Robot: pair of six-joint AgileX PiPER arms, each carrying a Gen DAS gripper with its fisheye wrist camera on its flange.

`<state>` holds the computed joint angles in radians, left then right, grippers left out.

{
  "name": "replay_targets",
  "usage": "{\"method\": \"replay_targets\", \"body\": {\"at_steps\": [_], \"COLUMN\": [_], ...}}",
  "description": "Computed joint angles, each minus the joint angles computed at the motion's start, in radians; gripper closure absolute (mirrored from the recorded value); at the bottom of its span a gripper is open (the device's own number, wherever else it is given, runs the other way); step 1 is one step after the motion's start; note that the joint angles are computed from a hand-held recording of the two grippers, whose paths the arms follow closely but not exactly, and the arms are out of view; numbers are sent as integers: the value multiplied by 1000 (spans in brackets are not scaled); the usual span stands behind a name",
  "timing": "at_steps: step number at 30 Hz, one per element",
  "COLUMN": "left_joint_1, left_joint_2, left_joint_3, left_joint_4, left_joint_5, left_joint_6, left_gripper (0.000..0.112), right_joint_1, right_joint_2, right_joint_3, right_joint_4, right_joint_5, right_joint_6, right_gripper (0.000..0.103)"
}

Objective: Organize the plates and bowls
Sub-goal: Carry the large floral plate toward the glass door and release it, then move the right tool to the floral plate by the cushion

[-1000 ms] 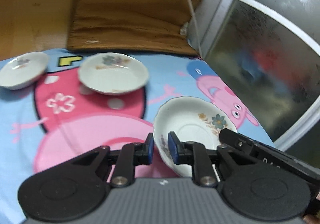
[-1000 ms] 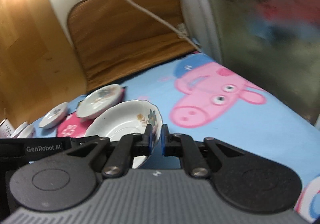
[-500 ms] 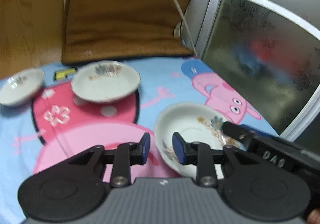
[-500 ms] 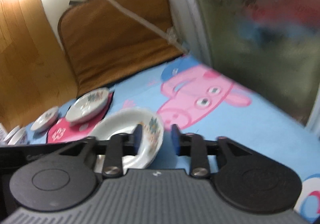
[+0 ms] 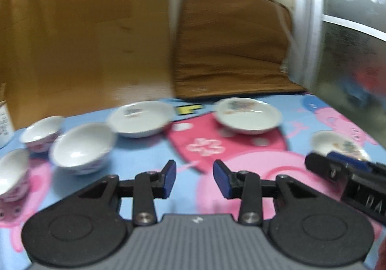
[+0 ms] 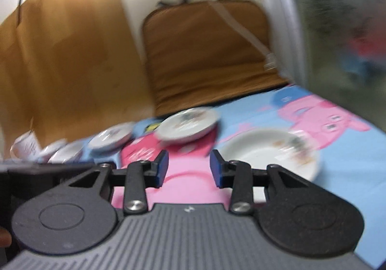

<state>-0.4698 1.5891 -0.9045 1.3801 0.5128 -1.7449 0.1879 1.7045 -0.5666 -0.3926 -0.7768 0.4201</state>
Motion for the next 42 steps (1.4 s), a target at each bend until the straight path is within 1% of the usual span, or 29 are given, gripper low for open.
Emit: {"method": "replay_targets", "body": {"at_steps": [5,7,8,11,12,14,16,18,23,31,42], "left_joint_1": [96,125,135,170,175,182,170,159,169,190,231], "left_joint_2": [-35,-46,-38,-41,-36,-17,-10,-6,-21,-38,-57], "left_joint_3": [91,123,124,126,118,97,96,92,111,129,156], "left_joint_4": [116,163,179,159,126,67,71,63,93,141,277], "left_joint_5": [-56,-72,-75,-116,-119,-131,-120,-109,-129,-169,-239], "left_joint_6": [-112,-152,-166,-159,-132,-76,-72,-53,-86,-132,-279], "left_gripper": [77,77,75,70,69,67,64,63,62,60,59], "right_joint_1": [139,180,199,246,258,258,237,232,270,268,274], "right_joint_2": [41,52,59,74,83,85,95,98,94,91,89], "right_joint_3": [-66,-88,-93,-99,-103,-124,-142,-150,-148,-142,-150], "right_joint_4": [113,175,215,316,343,338,299,297,385,401,413], "right_joint_5": [95,114,113,106,107,156,180,197,209,203,223], "right_joint_6": [-75,-103,-131,-204,-225,-208,-139,-115,-215,-220,-238], "right_gripper": [64,64,64,64,64,64,64,63,63,63,63]}}
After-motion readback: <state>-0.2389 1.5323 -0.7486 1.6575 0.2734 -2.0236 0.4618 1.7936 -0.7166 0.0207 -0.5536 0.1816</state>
